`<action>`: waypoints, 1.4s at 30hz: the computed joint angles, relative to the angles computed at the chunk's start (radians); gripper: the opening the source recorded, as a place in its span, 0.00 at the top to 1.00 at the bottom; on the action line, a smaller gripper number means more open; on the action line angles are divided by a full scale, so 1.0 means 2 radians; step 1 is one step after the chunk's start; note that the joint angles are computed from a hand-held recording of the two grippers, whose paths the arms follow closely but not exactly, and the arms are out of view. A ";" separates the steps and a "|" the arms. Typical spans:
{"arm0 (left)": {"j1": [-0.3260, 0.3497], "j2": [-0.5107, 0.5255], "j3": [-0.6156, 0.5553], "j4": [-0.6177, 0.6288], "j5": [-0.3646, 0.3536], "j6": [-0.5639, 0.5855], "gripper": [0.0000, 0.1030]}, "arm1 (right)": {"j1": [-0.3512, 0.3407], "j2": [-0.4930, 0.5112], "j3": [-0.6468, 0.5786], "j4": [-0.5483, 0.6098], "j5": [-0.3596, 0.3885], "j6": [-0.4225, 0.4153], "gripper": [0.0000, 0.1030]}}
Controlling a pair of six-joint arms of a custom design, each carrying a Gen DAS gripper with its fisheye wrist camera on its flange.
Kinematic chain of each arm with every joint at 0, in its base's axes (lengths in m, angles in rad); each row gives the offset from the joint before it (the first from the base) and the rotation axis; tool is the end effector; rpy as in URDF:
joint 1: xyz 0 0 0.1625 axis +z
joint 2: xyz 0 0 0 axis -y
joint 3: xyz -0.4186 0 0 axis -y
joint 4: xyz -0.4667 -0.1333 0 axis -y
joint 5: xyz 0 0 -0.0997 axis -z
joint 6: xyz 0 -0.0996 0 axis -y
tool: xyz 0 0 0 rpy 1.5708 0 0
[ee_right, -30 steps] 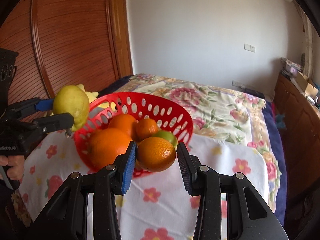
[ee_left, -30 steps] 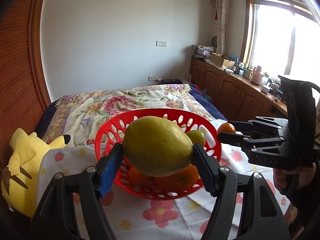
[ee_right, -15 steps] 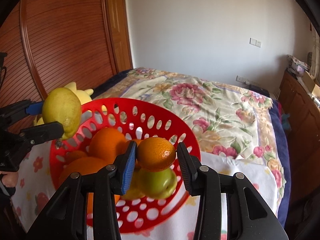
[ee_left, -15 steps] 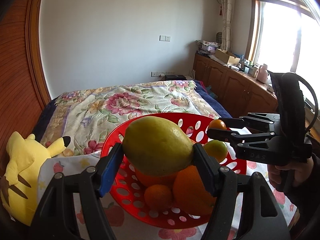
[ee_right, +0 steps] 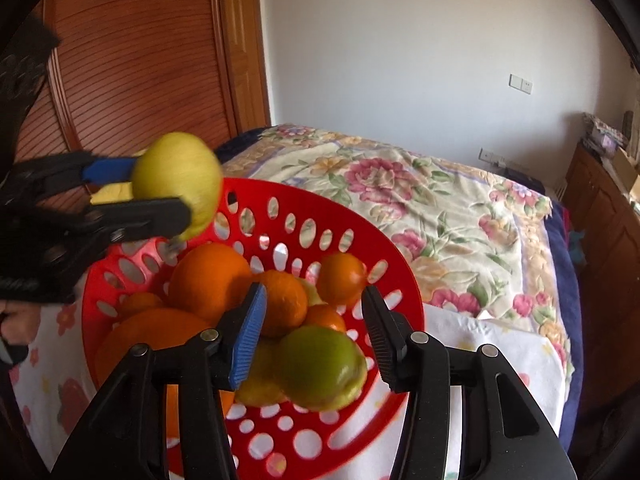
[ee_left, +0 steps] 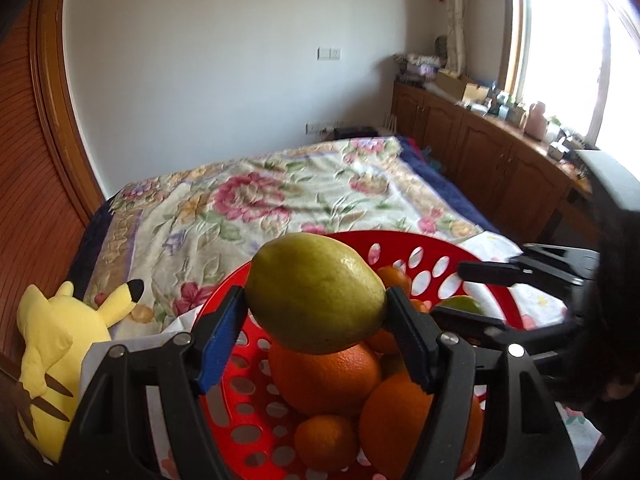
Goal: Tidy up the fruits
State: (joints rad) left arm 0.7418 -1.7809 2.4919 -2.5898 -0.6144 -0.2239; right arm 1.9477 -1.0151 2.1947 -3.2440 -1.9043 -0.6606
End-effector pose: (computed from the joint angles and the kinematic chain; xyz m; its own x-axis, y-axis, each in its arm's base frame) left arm -0.1342 -0.4142 0.2428 -0.7138 0.1083 -0.6919 0.5580 0.6850 -0.4685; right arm 0.2891 -0.4568 0.0510 -0.5399 -0.6631 0.5184 -0.8300 0.5217 -0.1972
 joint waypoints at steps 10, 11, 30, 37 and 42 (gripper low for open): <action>0.021 0.052 -0.037 0.033 -0.004 -0.022 0.32 | -0.004 -0.035 0.030 -0.010 0.016 0.005 0.49; 0.023 0.055 -0.040 0.040 -0.004 -0.025 0.32 | -0.003 -0.036 0.031 -0.011 0.017 0.004 0.49; 0.009 0.048 -0.046 0.088 0.009 -0.070 0.31 | -0.001 -0.050 0.051 -0.018 0.010 0.005 0.48; -0.022 0.016 -0.031 0.109 0.014 -0.086 0.31 | 0.001 -0.067 0.066 -0.021 0.012 0.011 0.48; -0.059 -0.035 0.002 0.116 0.016 -0.105 0.31 | 0.005 -0.083 0.082 -0.029 0.016 0.019 0.48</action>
State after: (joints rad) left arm 0.6230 -1.8515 2.4960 -2.3577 -0.5830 -0.4336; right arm 1.9567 -1.1802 2.3590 -3.3015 -1.8726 -0.6220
